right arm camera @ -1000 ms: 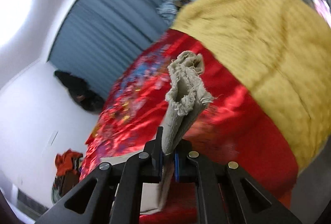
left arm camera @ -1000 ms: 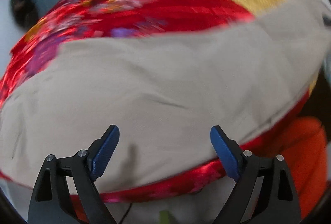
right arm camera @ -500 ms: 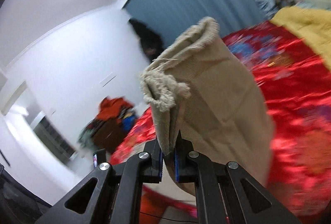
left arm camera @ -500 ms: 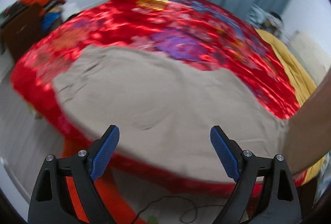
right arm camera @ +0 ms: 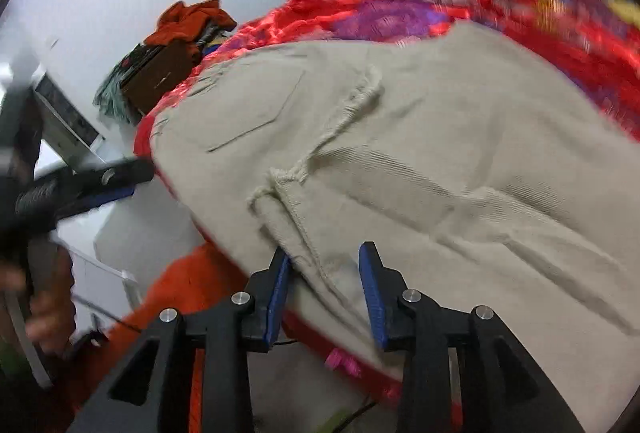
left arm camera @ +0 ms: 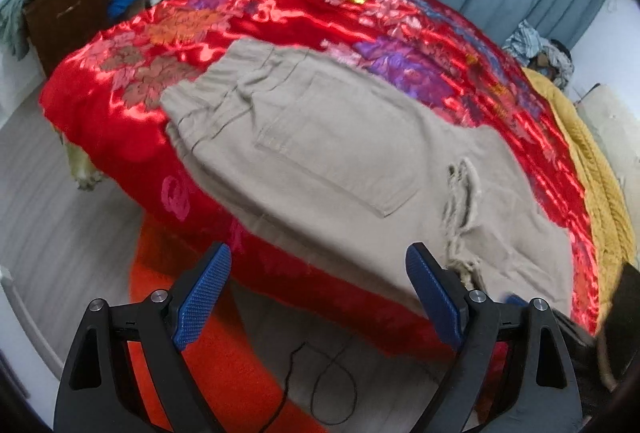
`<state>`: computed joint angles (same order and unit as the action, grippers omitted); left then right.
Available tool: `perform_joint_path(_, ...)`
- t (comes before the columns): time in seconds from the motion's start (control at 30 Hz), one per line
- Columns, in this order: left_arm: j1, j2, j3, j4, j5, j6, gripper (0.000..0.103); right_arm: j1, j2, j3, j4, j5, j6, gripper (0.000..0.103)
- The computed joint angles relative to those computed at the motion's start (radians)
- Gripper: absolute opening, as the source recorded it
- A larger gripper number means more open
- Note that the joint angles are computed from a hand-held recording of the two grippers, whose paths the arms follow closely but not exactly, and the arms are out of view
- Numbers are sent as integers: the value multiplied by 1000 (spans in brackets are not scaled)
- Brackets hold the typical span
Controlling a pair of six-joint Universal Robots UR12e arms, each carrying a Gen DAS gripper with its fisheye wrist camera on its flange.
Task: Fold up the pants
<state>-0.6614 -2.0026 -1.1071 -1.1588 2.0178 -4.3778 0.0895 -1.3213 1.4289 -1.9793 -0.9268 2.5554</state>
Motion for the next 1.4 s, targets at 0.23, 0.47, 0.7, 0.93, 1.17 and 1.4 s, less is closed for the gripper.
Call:
perform_joint_path(0.23,-3,-129,189,132,-27,258,89,-161,-50,13,-142,100,217,39)
perform_joint_path(0.47,3,-307,428,-92,-176,485,64,-188,-11,10,54,-216,76,22)
perform_joint_path(0.7,2,-277,368,-31,-166,483,67,-193,1,-66,-52,-119,128,19)
perform_joint_path(0.93,-10,-304,406,-71,-128,547,70,-135,181,-254,69,-220,209,18)
perform_joint_path(1.17,-8,-297,389,-47,-136,528,73,-160,70,-109,-117,-170,265,18)
perform_joint_path(1.4,-11,-301,388,-36,-129,520,79,-204,-101,124,-234,-119,239,42)
